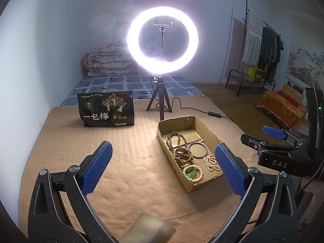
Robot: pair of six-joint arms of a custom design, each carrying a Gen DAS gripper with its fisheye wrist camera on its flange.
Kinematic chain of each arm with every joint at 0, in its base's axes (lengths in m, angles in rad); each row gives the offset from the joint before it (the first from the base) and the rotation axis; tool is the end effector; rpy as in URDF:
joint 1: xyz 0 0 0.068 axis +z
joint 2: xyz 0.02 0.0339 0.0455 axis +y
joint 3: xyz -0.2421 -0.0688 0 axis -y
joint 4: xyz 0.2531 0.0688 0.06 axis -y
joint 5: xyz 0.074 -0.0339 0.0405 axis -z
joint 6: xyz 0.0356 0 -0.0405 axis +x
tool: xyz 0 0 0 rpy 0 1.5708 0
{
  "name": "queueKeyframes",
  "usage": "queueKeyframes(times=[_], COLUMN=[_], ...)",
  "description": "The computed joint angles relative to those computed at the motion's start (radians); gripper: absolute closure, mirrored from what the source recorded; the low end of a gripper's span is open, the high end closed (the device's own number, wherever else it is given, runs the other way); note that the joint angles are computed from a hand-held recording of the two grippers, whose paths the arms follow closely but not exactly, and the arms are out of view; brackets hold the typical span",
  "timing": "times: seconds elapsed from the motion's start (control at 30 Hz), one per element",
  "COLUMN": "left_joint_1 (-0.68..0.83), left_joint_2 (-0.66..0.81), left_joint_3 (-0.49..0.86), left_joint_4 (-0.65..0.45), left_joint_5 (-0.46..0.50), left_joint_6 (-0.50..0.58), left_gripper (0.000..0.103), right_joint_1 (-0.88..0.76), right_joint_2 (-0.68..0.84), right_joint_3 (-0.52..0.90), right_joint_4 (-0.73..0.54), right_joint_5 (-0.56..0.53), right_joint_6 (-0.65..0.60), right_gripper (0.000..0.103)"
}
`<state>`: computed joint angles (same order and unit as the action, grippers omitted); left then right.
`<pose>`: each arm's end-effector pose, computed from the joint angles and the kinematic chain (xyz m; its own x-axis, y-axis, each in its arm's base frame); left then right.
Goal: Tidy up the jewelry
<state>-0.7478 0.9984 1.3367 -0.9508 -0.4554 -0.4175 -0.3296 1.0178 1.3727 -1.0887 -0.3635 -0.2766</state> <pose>0.1532 -0.1207 0.3967 -0.5260 -0.0088 -0.8505 0.1462 0.9841 -0.1006 0.1829 -0.0492 0.3919 -0.6240 -0.0563 -0.7794 -0.1224 0.9921 0.0263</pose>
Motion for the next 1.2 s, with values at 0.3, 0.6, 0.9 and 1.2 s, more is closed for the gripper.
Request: queueKeyframes(times=[0.3,0.6,0.9,1.2], left_joint_1=[-0.010,-0.013,-0.012,-0.014], left_joint_2=[0.004,0.003,0.003,0.004], left_joint_3=[-0.003,-0.008,-0.004,-0.007], left_joint_4=[0.001,0.004,0.001,0.002], left_joint_5=[-0.008,-0.011,-0.009,-0.010], left_joint_6=[-0.002,-0.002,-0.001,-0.003], left_gripper=[0.000,0.000,0.000,0.000], right_joint_1=[-0.003,-0.002,-0.001,-0.003], right_joint_2=[-0.001,-0.002,0.000,-0.004], right_joint_3=[-0.001,-0.002,-0.001,-0.006], right_joint_4=[-0.002,-0.001,0.000,0.001], right_joint_5=[-0.001,0.001,-0.001,0.001], right_joint_6=[-0.003,-0.002,-0.003,-0.002], right_gripper=[0.022,0.022,0.022,0.022])
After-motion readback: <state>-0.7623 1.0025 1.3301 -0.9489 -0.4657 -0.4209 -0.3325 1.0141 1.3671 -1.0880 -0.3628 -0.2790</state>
